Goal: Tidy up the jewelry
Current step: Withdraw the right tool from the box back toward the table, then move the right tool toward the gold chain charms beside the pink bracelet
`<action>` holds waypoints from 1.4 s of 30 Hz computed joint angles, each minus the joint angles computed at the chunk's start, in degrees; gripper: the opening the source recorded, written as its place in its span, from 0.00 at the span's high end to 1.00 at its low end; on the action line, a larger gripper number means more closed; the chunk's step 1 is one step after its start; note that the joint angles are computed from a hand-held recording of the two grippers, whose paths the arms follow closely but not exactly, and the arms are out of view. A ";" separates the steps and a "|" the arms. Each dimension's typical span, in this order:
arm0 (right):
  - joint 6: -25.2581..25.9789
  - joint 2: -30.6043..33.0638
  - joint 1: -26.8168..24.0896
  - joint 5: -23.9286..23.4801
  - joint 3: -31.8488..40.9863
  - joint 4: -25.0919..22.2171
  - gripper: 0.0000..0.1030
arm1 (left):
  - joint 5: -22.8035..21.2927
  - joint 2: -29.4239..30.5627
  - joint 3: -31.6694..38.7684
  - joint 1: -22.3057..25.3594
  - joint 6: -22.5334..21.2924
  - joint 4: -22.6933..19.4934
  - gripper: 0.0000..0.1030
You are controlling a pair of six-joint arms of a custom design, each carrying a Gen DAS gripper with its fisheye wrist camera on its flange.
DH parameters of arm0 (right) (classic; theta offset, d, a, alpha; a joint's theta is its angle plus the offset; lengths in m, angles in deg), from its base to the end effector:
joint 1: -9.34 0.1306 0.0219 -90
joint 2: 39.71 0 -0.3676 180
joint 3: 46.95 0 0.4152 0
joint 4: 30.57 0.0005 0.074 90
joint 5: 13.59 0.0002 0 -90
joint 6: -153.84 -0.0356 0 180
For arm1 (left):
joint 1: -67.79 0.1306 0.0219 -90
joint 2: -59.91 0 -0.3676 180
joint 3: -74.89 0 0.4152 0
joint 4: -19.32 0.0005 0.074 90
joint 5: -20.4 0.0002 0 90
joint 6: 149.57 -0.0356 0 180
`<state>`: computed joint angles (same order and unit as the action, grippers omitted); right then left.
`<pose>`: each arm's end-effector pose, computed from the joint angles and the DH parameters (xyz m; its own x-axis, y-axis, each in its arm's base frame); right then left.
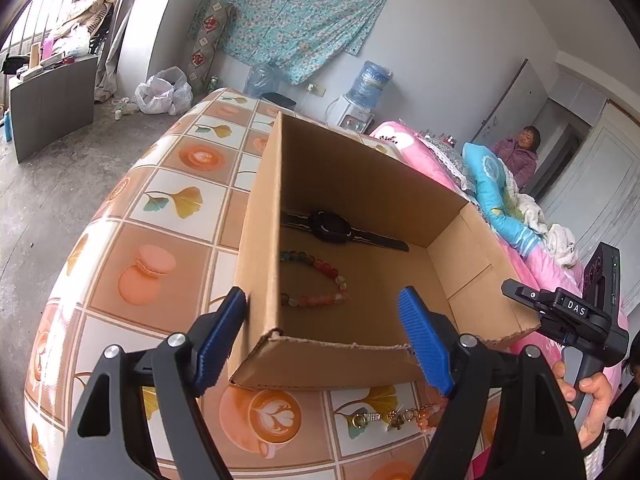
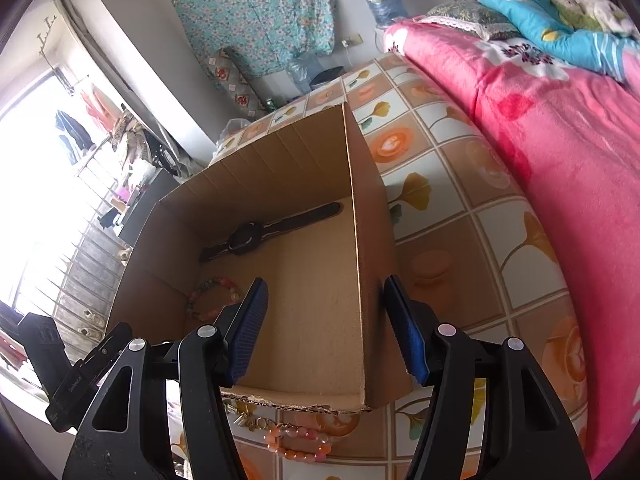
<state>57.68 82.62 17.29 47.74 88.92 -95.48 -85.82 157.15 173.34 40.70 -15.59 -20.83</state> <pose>0.6788 0.1115 0.4561 -0.8141 -0.0186 -0.5805 -0.3326 0.8344 0.4396 0.5094 -0.2500 0.4359 -0.5720 -0.4564 -0.6816 -0.2131 0.8851 -0.4138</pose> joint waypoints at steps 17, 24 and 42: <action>-1.78 -15.68 -0.51 6.19 -19.28 18.01 0.24 | -10.70 -7.26 -7.02 -2.05 -3.31 5.32 0.14; 2.86 -25.54 1.48 12.68 -32.70 25.93 0.14 | -17.85 -11.72 -10.79 -5.06 -8.38 5.09 0.09; 12.01 -32.05 10.66 30.53 -42.78 23.20 0.08 | -13.71 -9.73 -13.68 -9.74 -8.26 -1.08 0.07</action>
